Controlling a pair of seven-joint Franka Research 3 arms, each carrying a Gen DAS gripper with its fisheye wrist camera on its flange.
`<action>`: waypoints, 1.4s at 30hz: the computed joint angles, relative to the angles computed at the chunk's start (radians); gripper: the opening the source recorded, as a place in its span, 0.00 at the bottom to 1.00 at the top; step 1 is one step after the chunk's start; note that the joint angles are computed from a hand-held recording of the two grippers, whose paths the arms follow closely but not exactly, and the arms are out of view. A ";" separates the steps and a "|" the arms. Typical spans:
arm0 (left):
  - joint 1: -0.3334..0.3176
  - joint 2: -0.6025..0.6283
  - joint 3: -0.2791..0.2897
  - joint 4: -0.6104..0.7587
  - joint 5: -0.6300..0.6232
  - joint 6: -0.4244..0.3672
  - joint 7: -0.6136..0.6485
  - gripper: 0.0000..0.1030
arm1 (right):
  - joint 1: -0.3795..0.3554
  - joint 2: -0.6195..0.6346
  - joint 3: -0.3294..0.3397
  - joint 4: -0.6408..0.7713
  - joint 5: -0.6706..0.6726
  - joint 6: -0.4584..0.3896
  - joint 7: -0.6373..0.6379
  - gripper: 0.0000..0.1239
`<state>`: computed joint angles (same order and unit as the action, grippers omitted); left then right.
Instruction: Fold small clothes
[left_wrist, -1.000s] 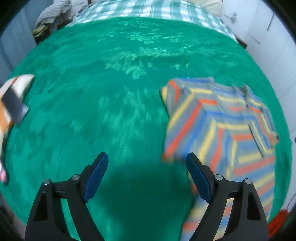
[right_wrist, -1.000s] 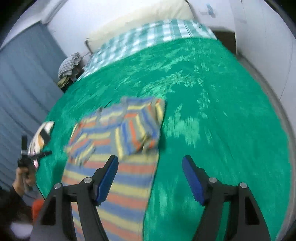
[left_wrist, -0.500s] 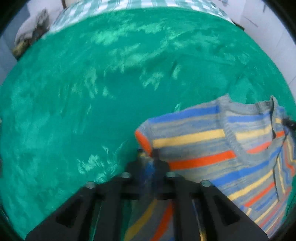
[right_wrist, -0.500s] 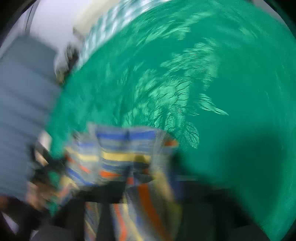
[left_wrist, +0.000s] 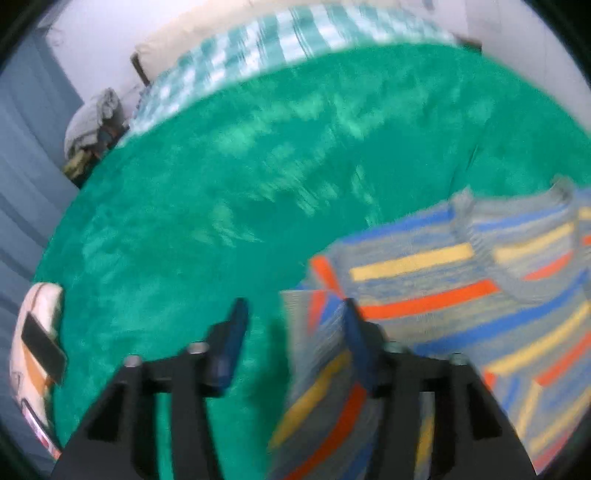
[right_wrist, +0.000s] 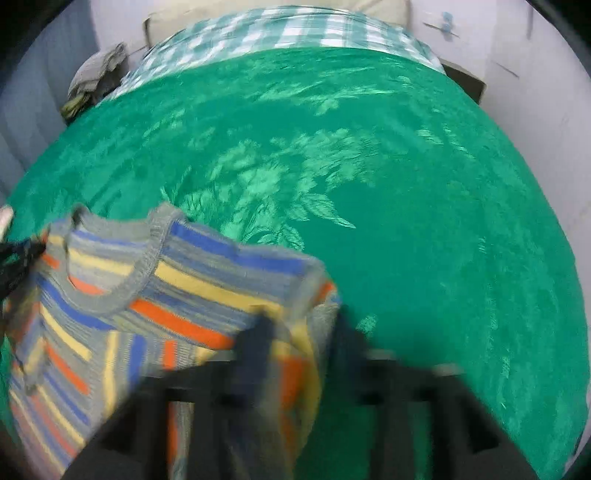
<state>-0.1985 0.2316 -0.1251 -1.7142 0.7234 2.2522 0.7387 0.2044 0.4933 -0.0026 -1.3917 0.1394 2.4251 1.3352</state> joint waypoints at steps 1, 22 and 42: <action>0.021 -0.066 -0.019 -0.061 0.022 0.024 -0.024 0.61 | 0.006 -0.056 -0.009 -0.063 -0.022 0.053 -0.014 0.51; -0.035 -0.888 -0.119 -0.936 -0.458 0.207 -0.271 0.66 | -0.132 -0.443 -0.056 -0.574 0.335 0.236 -0.085 0.05; -0.062 -0.751 -0.190 -0.775 -0.288 0.029 -0.267 0.66 | -0.226 -0.568 -0.065 -0.839 -0.031 0.313 0.350 0.31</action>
<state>-0.2604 -0.5193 -0.3152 -2.4889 0.4356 2.2809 0.4722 -0.0215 -0.0746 -0.0673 -2.2310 0.1081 2.7378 1.6855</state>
